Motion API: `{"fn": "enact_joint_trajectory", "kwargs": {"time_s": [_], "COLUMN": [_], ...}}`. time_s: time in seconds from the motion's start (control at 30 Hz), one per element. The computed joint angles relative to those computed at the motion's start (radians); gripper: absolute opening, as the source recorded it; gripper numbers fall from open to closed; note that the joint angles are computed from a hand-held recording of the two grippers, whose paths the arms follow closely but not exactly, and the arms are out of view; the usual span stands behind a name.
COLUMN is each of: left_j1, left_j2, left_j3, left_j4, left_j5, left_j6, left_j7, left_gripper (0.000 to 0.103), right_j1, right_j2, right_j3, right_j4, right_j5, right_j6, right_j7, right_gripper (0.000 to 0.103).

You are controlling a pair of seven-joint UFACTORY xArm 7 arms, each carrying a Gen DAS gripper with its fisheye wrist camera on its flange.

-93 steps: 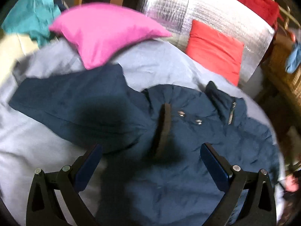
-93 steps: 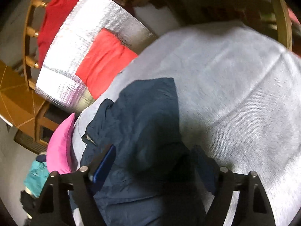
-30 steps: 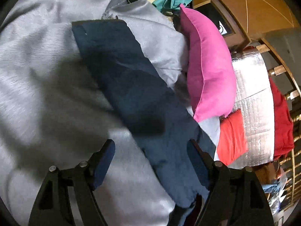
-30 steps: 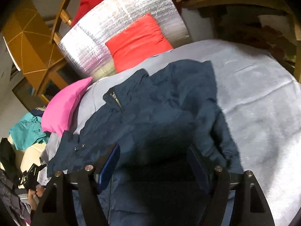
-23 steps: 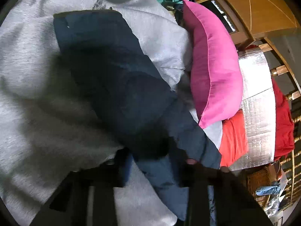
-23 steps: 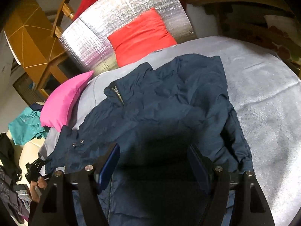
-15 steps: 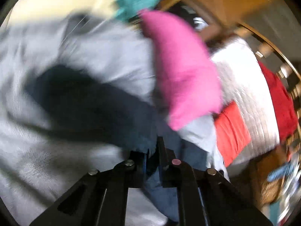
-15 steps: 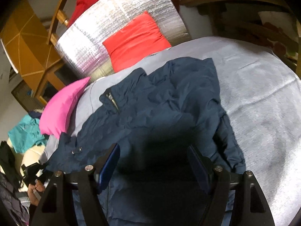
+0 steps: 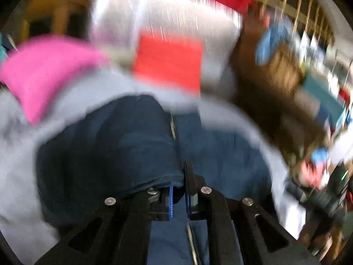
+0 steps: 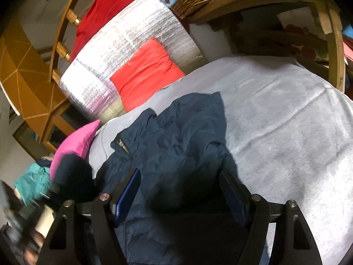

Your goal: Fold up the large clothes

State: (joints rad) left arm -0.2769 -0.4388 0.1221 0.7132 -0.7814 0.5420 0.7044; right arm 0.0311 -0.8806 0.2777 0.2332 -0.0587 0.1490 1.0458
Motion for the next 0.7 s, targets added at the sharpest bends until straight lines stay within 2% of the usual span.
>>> {"fn": "enact_joint_trajectory", "kwargs": {"time_s": [0.07,0.1,0.13,0.17,0.2,0.23,0.27,0.33,0.4,0.43,0.47,0.53,0.63,0.67,0.7], "left_j1": [0.052,0.055,0.093,0.108,0.148,0.172,0.180,0.232,0.257,0.272,0.290,0.365,0.369,0.359,0.356], "left_j2": [0.097,0.114,0.090,0.081,0.061,0.038,-0.027,-0.138,-0.152,-0.139,-0.122,-0.092,-0.031,-0.018,-0.017], "left_j3": [-0.029,-0.007,-0.014,-0.005,0.002,0.009,0.059,0.092,0.157,0.169,0.166,0.105,0.136,0.158,0.158], "left_j4": [0.045,0.039,0.022,0.025,0.035,0.033,-0.002,-0.063,-0.060,-0.059,-0.057,-0.075,-0.043,-0.029,-0.025], "left_j5": [0.125,0.141,0.114,0.121,0.169,0.176,0.141,0.101,0.060,0.033,0.032,0.098,0.125,0.102,0.087], "left_j6": [0.174,0.224,0.266,0.304,0.383,0.421,0.417,0.419,0.417,0.369,0.322,0.182,0.141,0.150,0.144], "left_j7": [-0.134,-0.168,-0.161,-0.173,-0.223,-0.231,-0.204,-0.173,-0.143,-0.135,-0.133,-0.207,-0.252,-0.243,-0.248], "left_gripper": [0.016,0.016,0.017,0.025,0.051,0.062,0.067,0.069,0.072,0.072,0.072,0.072,0.070,0.070,0.070], "right_j1": [0.006,0.014,0.018,0.030,0.038,0.052,0.063,0.088,0.137,0.162,0.175,0.185,0.208,0.192,0.142], "right_j2": [0.001,0.012,0.026,0.042,0.053,0.062,0.067,0.078,0.099,0.124,0.140,0.183,0.335,0.372,0.427], "right_j3": [-0.022,-0.034,-0.040,-0.052,-0.057,-0.062,-0.062,-0.062,-0.066,-0.068,-0.060,-0.023,0.034,0.063,0.135], "right_j4": [-0.004,-0.001,0.005,0.012,0.017,0.024,0.029,0.040,0.056,0.070,0.083,0.120,0.250,0.290,0.360], "right_j5": [0.005,0.008,0.011,0.014,0.016,0.016,0.017,0.016,0.017,0.017,0.014,0.000,-0.033,-0.053,-0.107], "right_j6": [-0.005,-0.007,-0.008,-0.007,-0.008,-0.006,-0.005,-0.013,-0.031,-0.046,-0.053,-0.071,-0.055,-0.039,-0.002], "right_j7": [-0.007,-0.016,-0.022,-0.035,-0.044,-0.059,-0.070,-0.097,-0.133,-0.154,-0.171,-0.198,-0.251,-0.260,-0.260], "right_gripper": [0.077,0.077,0.077,0.077,0.077,0.077,0.077,0.077,0.077,0.077,0.077,0.077,0.083,0.086,0.089]}}
